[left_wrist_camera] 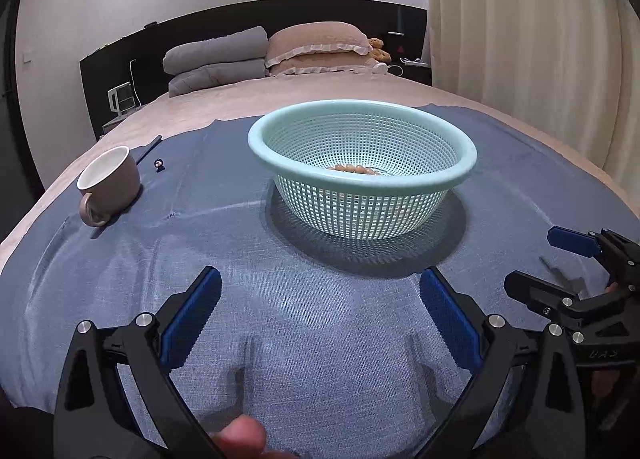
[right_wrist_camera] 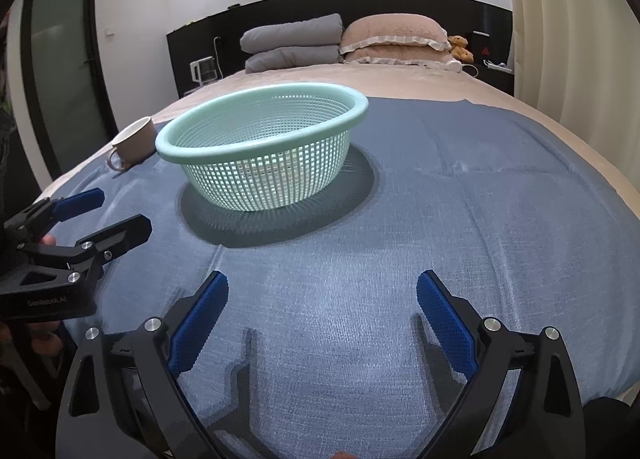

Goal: Organize jewelry

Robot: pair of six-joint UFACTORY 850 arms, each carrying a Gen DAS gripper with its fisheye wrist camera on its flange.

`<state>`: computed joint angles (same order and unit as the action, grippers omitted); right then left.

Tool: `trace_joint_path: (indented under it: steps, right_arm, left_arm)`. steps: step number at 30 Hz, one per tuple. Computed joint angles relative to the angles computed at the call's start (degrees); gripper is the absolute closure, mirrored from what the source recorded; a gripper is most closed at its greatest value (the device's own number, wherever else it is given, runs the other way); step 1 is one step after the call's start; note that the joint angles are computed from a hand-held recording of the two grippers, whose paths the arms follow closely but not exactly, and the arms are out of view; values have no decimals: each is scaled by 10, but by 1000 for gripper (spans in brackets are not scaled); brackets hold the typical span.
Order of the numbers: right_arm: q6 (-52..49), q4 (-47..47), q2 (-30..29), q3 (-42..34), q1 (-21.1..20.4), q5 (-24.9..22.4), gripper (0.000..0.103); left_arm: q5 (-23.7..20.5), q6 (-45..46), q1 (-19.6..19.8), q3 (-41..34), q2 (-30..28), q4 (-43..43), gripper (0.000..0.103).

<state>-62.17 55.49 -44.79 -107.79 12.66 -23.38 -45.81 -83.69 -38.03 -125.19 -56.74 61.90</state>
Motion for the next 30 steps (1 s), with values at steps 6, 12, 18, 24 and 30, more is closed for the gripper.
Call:
trace_joint_path:
  steps: [6, 12, 18, 24, 30]
  right_arm:
    - [13, -12, -1, -1, 1, 3, 10]
    - [7, -8, 1, 2, 2, 7, 9]
    - [-5, 0, 4, 8, 3, 10, 8]
    - [-6, 1, 4, 7, 3, 3, 8]
    - [-3, -1, 4, 8, 3, 4, 8]
  left_arm:
    - [10, -32, 3, 17, 10, 9, 6]
    - [2, -33, 1, 22, 9, 17, 6]
    - [16, -9, 1, 15, 5, 7, 6]
    - [5, 3, 2, 2, -3, -9, 6]
    - [-10, 5, 5, -4, -8, -19, 6]
